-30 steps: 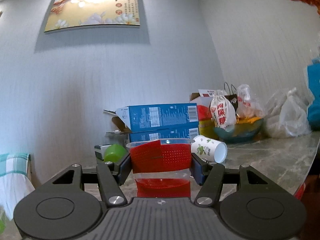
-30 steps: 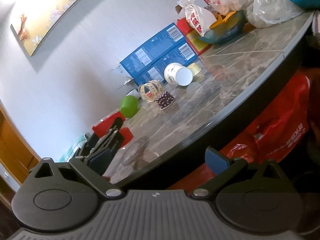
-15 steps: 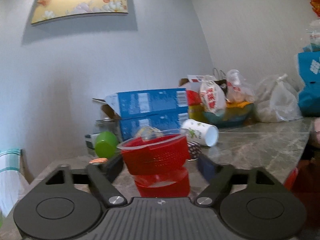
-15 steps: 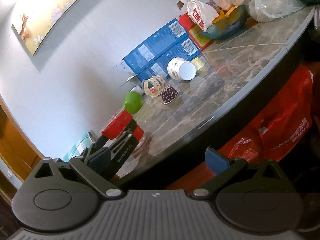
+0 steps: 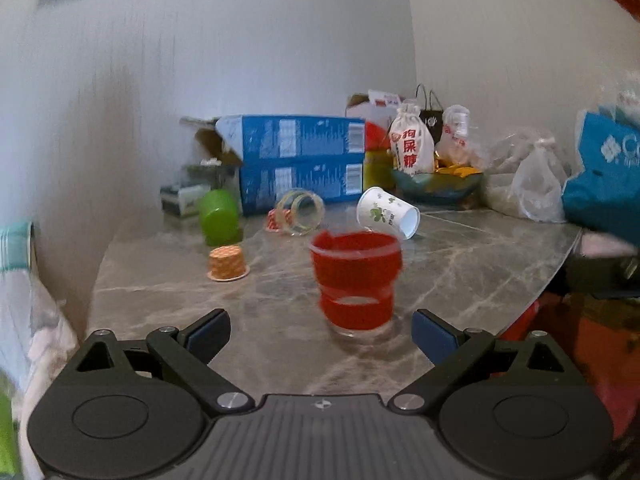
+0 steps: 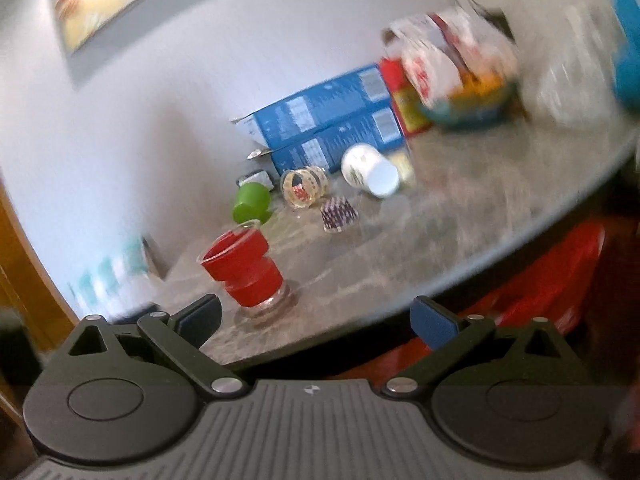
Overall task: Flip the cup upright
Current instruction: 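Open the left gripper to release the upright cup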
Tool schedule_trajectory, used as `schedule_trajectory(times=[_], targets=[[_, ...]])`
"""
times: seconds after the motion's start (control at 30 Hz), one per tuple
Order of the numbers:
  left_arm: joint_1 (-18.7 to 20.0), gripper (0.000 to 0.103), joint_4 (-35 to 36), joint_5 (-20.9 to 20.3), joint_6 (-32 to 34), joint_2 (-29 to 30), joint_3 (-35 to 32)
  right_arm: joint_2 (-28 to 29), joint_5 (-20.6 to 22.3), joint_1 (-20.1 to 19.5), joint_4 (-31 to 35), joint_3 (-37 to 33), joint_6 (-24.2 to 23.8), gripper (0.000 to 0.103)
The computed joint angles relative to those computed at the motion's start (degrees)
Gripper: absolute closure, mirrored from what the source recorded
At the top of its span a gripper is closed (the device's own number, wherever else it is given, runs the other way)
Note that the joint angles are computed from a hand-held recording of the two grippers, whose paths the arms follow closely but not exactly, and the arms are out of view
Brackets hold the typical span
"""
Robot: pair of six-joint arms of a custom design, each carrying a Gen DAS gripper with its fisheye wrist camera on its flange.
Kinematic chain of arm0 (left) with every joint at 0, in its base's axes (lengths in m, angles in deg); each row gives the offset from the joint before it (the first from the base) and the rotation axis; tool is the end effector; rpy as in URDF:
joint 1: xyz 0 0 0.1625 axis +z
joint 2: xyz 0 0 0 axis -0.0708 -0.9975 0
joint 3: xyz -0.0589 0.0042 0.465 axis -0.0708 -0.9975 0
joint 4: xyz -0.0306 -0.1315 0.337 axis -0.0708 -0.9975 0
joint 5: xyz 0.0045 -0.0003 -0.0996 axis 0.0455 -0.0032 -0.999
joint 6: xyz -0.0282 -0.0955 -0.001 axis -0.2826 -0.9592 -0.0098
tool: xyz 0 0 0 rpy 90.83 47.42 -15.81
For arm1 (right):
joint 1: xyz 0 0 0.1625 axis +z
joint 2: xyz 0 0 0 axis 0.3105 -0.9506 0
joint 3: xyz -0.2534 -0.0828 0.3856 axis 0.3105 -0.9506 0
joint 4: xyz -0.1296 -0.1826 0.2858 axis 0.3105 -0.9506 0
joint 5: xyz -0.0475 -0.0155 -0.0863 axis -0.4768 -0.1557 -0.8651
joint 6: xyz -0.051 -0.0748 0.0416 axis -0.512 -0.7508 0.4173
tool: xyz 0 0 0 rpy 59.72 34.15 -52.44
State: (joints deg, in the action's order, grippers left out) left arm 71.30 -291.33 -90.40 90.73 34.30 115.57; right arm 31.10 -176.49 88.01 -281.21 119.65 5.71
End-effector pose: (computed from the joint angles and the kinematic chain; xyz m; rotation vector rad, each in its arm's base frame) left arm -0.0903 -0.6134 0.2223 1.2583 2.2670 -1.1193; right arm 0.2255 -0.4809 0.0831 0.1775 -2.2296 1.5622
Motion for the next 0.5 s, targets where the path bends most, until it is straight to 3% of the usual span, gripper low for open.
schedule_trajectory(times=[0.1,0.17,0.33,0.5], targets=[[-2.4,0.004,14.5,5.2,-3.3,-4.8,-3.3,0.0,-7.0,4.4,4.3,-5.5,-9.1,0.001],[-2.8,0.004,19.3,4.8,-4.6,-6.9,-4.3,-1.0,-8.2,5.9,8.5,-7.1,-11.3,0.001],[-3.9,0.004,20.5,4.4,-5.2,-8.9,-4.5,-3.8,-9.5,7.2,17.6,-8.7,-6.9,0.001],[-4.2,0.004,25.3,4.3,-8.1,-9.3,-6.4,-4.7,-11.2,7.6,19.8,-9.0,-4.8,0.001]])
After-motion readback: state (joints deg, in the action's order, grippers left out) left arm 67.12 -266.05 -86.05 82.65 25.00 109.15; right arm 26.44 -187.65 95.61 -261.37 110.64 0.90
